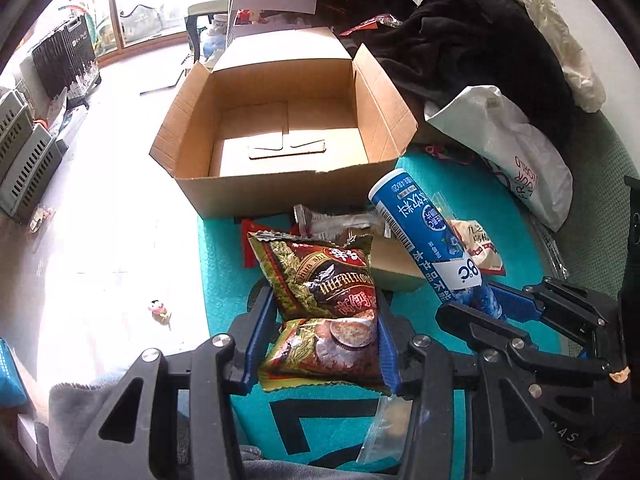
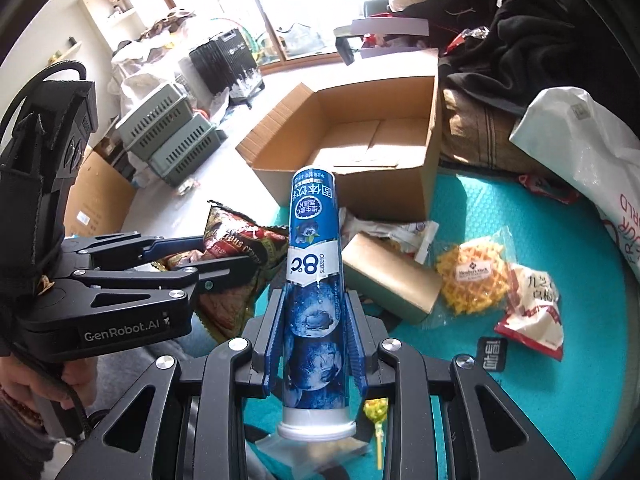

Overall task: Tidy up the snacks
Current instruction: 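Lift the chip bag with the left tool while the right tool lifts the blue tube, then lower both held items into the cardboard box and open both tools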

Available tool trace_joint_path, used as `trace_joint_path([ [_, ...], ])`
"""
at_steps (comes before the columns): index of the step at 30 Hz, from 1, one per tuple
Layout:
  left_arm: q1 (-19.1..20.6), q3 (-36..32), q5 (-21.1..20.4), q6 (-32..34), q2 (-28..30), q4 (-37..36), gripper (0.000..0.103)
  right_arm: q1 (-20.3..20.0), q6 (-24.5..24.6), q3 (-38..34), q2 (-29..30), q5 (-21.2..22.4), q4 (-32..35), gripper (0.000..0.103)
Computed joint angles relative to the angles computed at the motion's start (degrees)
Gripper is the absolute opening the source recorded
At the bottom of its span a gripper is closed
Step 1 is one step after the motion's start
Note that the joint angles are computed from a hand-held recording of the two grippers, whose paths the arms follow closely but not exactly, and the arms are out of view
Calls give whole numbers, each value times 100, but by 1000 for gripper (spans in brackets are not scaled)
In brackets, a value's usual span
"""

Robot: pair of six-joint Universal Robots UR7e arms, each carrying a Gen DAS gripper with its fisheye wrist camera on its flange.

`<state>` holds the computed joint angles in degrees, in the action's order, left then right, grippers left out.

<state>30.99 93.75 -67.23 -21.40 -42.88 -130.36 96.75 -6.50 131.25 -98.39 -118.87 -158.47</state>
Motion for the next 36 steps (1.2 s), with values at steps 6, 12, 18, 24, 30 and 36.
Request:
trace_joint_path([
  [6, 133, -664, 118, 360, 320, -81, 45, -66, -254, -471, 324, 92, -172, 28],
  [12, 302, -1431, 230, 762, 714, -74, 45, -94, -578, -1094, 813, 38, -415, 28],
  [18, 528, -2131, 294, 1102, 1176, -62, 45, -220, -843, -1739, 1353, 20, -558, 28],
  [24, 710, -2760, 357, 1364, 1657, 1, 45, -380, -1054, -2177, 1791, -73, -602, 28],
  [30, 789, -2990, 537, 1623, 1978, -229, 45, -497, -1115, -2467, 2106, -218, -622, 28],
  [36, 843, -3192, 771, 1514, 2199, -74, 46, -574, -1015, -2603, 2309, -549, -561, 28],
])
